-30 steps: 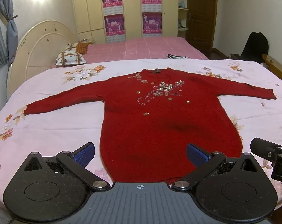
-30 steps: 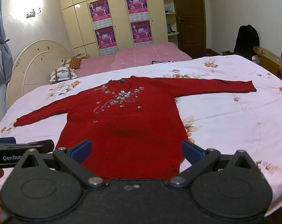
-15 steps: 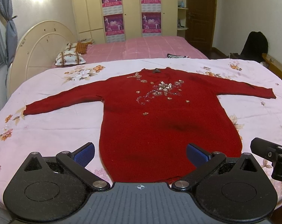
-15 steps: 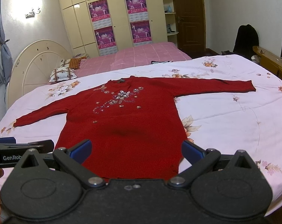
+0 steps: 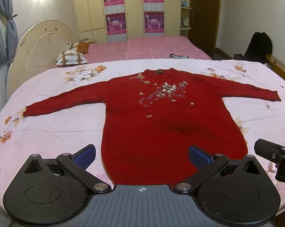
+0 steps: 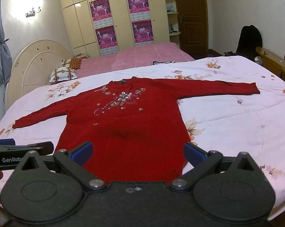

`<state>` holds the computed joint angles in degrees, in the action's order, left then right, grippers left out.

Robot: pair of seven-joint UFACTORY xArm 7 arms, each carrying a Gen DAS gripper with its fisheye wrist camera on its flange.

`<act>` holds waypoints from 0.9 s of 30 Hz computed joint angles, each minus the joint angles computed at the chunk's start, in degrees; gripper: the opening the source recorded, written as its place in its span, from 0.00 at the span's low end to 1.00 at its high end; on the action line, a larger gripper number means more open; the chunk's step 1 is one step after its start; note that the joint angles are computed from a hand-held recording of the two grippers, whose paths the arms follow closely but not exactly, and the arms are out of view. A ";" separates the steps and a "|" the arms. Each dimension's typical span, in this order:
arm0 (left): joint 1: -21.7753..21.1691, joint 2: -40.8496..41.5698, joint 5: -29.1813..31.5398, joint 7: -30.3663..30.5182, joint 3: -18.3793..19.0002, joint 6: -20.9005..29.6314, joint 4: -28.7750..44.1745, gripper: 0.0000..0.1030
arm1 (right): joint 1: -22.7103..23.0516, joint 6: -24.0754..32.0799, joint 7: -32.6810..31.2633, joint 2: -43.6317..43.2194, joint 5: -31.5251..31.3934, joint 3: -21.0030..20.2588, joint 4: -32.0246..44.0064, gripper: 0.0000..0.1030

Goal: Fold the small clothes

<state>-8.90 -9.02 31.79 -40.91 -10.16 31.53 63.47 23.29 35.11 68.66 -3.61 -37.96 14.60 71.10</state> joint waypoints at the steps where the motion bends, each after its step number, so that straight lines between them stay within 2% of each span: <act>1: 0.04 0.23 0.00 0.25 0.09 0.13 0.20 1.00 | -0.02 0.17 -0.03 0.36 -0.06 0.00 0.42 0.99; 4: 0.38 1.44 2.19 -0.81 0.10 -0.46 1.17 1.00 | 0.12 0.76 0.11 1.37 -0.49 -0.22 1.52 0.99; 11: -0.38 5.59 3.22 -1.04 1.44 0.13 5.15 1.00 | 0.67 1.69 -0.02 3.79 -2.78 -1.68 3.52 0.99; 13: -1.02 7.32 3.68 -0.99 1.90 1.07 7.14 1.00 | 0.68 1.35 -0.36 4.38 -2.63 -2.29 3.84 0.99; 15: -1.82 9.23 1.49 0.32 2.52 1.94 9.18 1.00 | 0.50 0.64 -0.37 4.83 -2.49 -2.98 3.90 0.99; 22: -4.94 16.56 2.88 1.42 5.04 5.96 17.17 1.00 | -0.21 0.70 -1.63 7.78 -1.94 -5.33 5.91 0.99; 27: -7.04 23.43 0.53 2.29 7.07 6.25 24.48 1.00 | -0.85 -0.69 -2.83 10.75 -1.28 -7.42 7.84 0.99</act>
<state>-15.94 14.41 32.33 -38.62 -3.09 37.77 87.94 22.44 34.42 65.83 7.14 -39.24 7.18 78.94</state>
